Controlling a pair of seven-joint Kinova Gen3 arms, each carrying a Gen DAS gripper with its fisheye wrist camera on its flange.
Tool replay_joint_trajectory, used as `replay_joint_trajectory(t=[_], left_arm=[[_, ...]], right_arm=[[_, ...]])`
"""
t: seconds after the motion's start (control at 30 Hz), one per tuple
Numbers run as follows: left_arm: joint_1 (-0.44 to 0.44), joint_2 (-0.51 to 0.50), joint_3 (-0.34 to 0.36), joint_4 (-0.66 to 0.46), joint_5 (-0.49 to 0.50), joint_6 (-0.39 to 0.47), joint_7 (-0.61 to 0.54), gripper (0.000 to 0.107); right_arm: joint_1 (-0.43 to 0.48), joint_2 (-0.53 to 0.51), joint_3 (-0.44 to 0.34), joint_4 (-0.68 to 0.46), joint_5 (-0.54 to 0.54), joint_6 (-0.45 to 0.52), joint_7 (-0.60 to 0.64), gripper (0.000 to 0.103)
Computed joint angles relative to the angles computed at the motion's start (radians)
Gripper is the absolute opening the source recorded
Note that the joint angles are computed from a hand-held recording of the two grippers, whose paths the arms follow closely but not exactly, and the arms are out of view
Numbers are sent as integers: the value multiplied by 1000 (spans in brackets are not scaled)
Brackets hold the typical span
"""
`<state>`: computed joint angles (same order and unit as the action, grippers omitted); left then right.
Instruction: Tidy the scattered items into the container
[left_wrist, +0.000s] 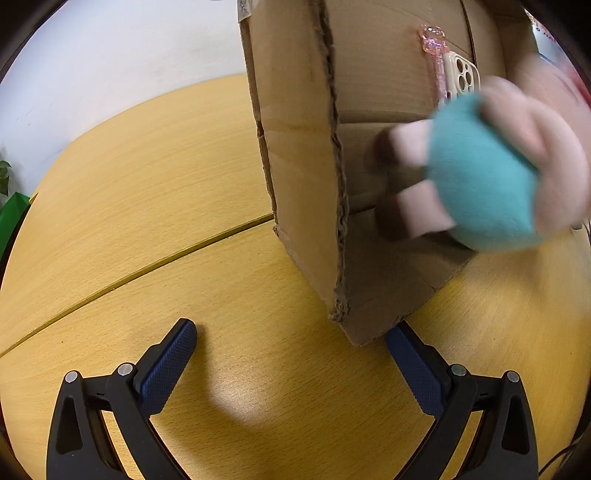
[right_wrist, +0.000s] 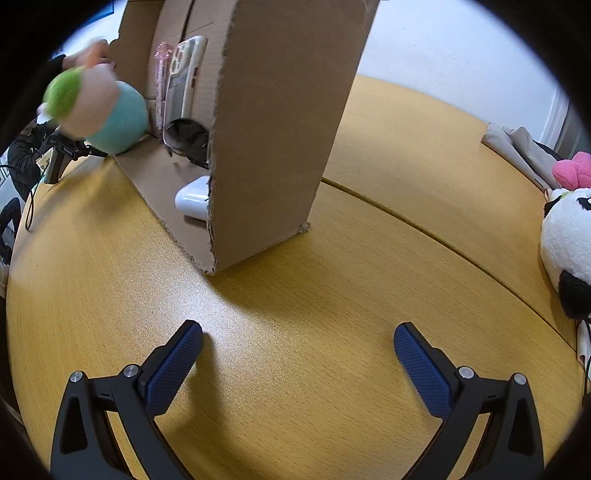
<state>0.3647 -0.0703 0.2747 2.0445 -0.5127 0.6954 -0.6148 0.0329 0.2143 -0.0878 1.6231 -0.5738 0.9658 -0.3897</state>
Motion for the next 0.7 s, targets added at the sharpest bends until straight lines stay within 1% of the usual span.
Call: replay_joint_trajectory(t=[0.7], left_arm=[[4,11,-10,-9,-4,-2,-3,103]], right_arm=[[-2,-3,0,4,-3,-1,1,103]])
